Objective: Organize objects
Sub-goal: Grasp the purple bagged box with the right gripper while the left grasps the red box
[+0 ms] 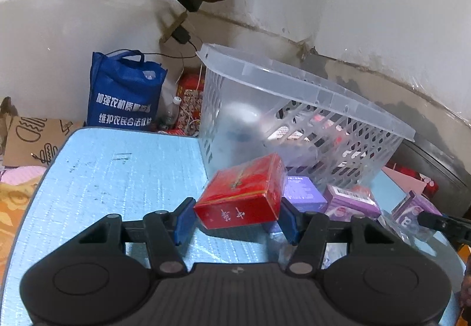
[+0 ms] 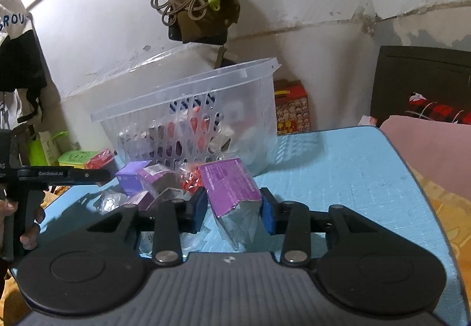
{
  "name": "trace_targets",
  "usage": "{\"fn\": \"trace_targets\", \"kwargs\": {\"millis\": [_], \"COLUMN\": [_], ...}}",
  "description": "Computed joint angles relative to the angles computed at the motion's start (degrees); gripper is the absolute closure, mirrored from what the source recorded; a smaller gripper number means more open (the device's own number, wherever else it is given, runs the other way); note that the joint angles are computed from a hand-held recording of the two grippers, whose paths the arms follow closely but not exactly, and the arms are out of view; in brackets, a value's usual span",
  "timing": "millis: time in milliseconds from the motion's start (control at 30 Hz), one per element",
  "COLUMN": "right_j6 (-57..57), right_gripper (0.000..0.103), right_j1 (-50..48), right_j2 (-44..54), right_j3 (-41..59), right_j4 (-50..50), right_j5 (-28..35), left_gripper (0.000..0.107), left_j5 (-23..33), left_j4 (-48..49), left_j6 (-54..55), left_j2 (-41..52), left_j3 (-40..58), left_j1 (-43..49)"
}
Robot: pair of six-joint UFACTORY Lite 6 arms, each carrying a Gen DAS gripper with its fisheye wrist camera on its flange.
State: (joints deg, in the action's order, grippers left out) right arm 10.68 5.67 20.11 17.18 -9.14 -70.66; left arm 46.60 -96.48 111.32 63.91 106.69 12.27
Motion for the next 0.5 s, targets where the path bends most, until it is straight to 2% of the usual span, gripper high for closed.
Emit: {"fn": "trace_targets", "kwargs": {"millis": [500], "right_j6": [0.16], "right_gripper": [0.061], "right_j1": [0.0], "right_j2": [1.76], "right_j3": [0.52], "right_j4": [0.81], "right_j5": [-1.95], "left_gripper": [0.044], "left_j5": [0.31], "left_j4": [-7.88], "left_j6": [9.49], "left_j2": [-3.08], "left_j3": [-5.89], "left_j1": [0.05]}}
